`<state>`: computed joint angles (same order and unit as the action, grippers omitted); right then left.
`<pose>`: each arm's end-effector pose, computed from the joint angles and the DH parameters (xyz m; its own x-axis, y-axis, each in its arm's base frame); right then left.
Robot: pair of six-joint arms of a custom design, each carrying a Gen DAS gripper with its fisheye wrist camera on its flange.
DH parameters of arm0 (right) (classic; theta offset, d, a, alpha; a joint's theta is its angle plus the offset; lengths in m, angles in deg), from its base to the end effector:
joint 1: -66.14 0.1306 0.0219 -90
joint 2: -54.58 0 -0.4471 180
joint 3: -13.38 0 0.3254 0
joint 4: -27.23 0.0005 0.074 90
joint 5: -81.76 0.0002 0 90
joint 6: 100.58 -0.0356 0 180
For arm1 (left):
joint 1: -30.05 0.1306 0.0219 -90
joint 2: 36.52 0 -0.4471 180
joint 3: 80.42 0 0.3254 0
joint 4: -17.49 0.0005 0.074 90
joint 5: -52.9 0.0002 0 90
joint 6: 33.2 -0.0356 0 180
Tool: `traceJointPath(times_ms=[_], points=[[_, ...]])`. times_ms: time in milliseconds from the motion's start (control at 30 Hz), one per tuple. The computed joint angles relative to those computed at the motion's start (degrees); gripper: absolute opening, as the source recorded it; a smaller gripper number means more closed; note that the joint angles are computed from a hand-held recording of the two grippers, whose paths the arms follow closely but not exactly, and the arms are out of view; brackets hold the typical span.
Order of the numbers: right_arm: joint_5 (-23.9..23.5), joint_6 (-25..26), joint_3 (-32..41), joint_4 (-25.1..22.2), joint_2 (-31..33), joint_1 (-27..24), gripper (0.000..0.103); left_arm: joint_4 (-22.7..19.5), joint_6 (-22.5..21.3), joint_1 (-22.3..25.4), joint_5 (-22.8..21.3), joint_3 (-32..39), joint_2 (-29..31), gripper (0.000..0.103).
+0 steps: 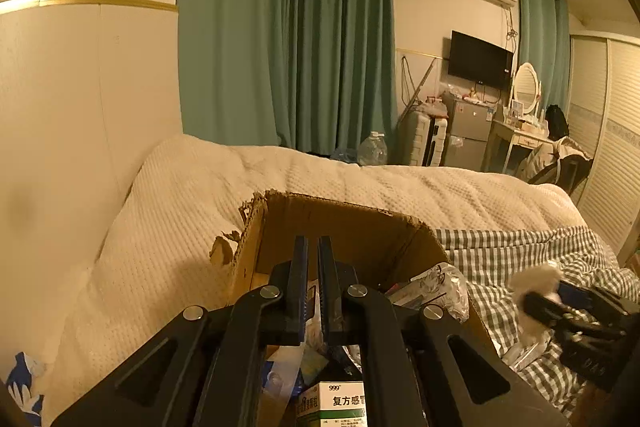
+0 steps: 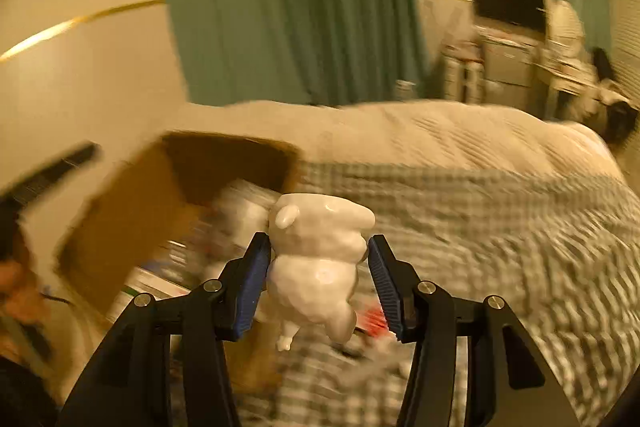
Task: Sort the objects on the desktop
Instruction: 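Lift the strip and figurine and carry both over the cardboard box, then open the left tool to drop the strip while the right tool drops the figurine, then move both tools back over the remaining items on the bed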
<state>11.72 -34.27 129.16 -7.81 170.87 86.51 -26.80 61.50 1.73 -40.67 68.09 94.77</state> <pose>0.5975 0.2083 0.4659 -0.5260 0.2076 -0.8248 0.1578 0.9767 0.1451 0.6392 -0.3425 0.5129 -0.4341 0.1410 -0.8898 0.3904 0.9196 -0.0447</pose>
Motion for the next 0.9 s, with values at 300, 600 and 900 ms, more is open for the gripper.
traceJointPath(times_ms=[300, 600, 900], points=[[-4.1, 5.1, 14.0, -3.2, 8.7, 2.3, 0.068, 1.7, 3.2, 0.9, 1.4, -2.2, -2.0, 0.035], [0.5, 4.8, 6.1, 6.3, 2.2, 1.3, 0.091, 15.0, 5.6, 0.0, 1.3, -13.7, -9.3, 0.103], [4.3, 5.9, -4.6, 9.5, -6.6, -2.0, 0.103, 18.0, 6.7, -2.3, 0.4, -14.5, -10.5, 0.103]])
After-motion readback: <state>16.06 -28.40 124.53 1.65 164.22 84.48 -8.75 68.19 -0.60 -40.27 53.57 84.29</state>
